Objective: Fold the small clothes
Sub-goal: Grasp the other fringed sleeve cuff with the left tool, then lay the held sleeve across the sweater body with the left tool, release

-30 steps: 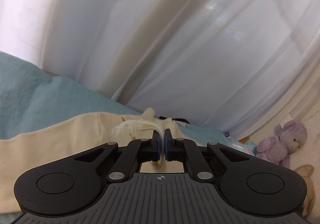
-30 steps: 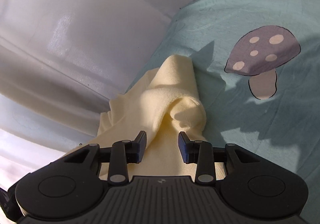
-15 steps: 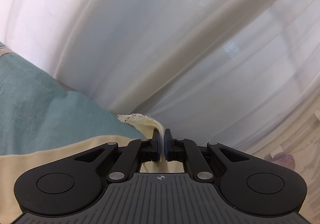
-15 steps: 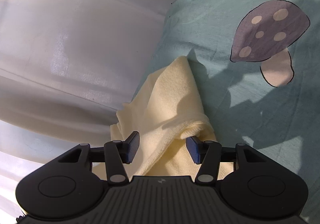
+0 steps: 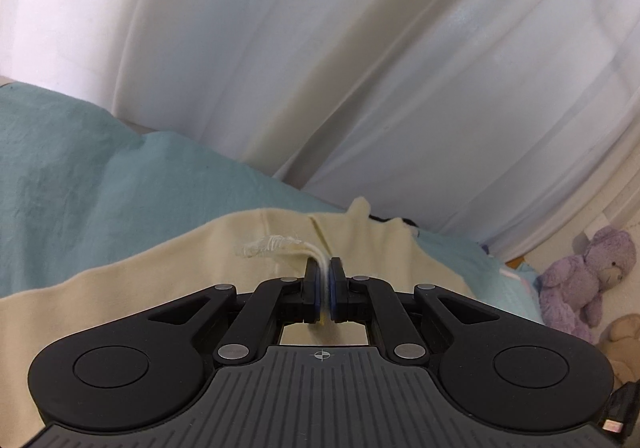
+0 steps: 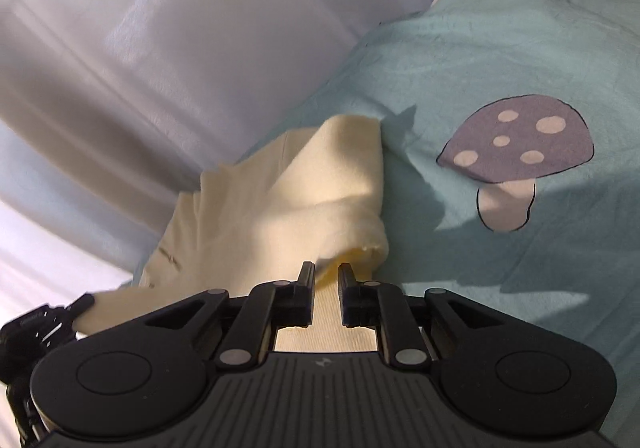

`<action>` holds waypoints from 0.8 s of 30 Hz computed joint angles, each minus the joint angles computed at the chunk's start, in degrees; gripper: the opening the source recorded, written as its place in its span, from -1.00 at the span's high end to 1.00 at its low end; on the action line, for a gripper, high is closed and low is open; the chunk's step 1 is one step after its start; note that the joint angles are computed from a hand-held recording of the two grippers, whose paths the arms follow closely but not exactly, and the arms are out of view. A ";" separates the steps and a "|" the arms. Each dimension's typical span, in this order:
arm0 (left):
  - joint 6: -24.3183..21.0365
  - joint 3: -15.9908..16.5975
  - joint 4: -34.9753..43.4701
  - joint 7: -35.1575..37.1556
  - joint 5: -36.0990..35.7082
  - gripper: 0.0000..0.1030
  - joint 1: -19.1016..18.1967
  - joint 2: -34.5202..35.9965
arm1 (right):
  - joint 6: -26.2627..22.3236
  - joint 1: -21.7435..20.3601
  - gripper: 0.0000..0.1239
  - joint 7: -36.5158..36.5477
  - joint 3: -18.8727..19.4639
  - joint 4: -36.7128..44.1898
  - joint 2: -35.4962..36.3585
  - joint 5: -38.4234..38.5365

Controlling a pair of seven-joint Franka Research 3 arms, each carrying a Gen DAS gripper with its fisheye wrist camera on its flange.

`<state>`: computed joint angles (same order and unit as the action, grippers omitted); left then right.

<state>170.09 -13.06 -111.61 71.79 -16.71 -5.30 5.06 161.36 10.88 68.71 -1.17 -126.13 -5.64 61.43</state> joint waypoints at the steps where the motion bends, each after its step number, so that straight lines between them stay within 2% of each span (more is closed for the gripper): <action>1: -0.03 0.02 -0.18 0.25 0.23 0.88 0.01 0.07 | -0.03 -0.03 0.73 -1.53 -0.25 -0.42 -0.89 0.66; 2: 0.08 -0.14 -0.24 0.68 0.01 0.88 0.03 0.17 | 1.42 0.10 0.60 -2.97 -0.32 -0.60 -1.42 1.52; 3: 0.84 -0.70 -0.61 2.52 -1.55 0.88 0.33 0.37 | 4.86 0.10 0.47 -1.98 0.29 -0.58 -1.41 -0.09; 5: 1.30 -1.42 -0.64 4.82 -3.44 0.88 0.69 0.67 | 9.00 -1.40 0.05 7.66 1.82 0.53 0.40 -11.76; 7: 1.75 -2.30 -0.48 7.31 -5.93 0.88 1.06 0.93 | 6.58 -2.78 0.03 16.42 1.96 4.08 3.81 -23.93; 9: 2.05 -3.18 0.09 9.75 -8.47 0.88 1.48 1.51 | 4.21 -3.16 0.10 25.44 1.67 7.28 7.05 -36.82; 10: 2.13 -3.35 0.08 10.34 -9.08 0.88 1.52 1.37 | 2.43 -3.02 0.25 26.41 1.42 8.55 8.13 -40.02; 11: 2.32 -3.38 0.08 10.71 -9.40 0.88 1.44 1.26 | 1.01 -2.80 0.53 27.19 1.26 9.68 9.01 -42.50; 13: 2.78 -3.75 0.09 12.28 -11.20 0.88 1.64 1.29 | -0.25 -2.12 0.77 29.17 0.81 10.67 9.79 -48.35; 15: 3.48 -4.26 0.04 14.12 -13.47 0.88 1.88 1.29 | 1.67 -1.72 0.85 29.13 0.58 9.71 9.18 -52.44; 17: 4.11 -4.44 0.08 14.82 -14.59 0.88 1.75 1.60 | 4.70 -1.23 0.88 37.48 -0.91 8.21 8.25 -62.04; 18: 4.10 -4.51 0.28 15.04 -14.69 0.88 1.69 1.92 | 5.64 -1.22 0.89 44.21 -1.91 8.05 8.20 -68.34; 19: 3.86 -3.51 0.52 12.89 -11.78 0.88 0.78 2.46 | 6.12 -1.45 0.89 47.82 -2.30 7.87 8.21 -71.58; 20: 3.18 -1.00 0.86 7.66 -5.06 0.88 -1.21 3.22 | 6.10 -1.76 0.88 50.43 -2.51 8.02 8.52 -73.57; 22: -1.07 6.04 2.38 -7.18 12.81 0.87 -6.56 4.58 | 2.10 -1.92 0.83 52.46 -2.24 9.25 8.87 -75.27; 24: -4.95 8.78 3.21 -14.96 22.66 0.80 -8.70 4.86 | 0.96 -1.82 0.67 56.88 -2.05 8.41 7.44 -78.48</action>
<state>165.13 -4.29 -108.40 56.82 5.95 -14.00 9.93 162.32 9.06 125.59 -3.22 -117.72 1.80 -17.04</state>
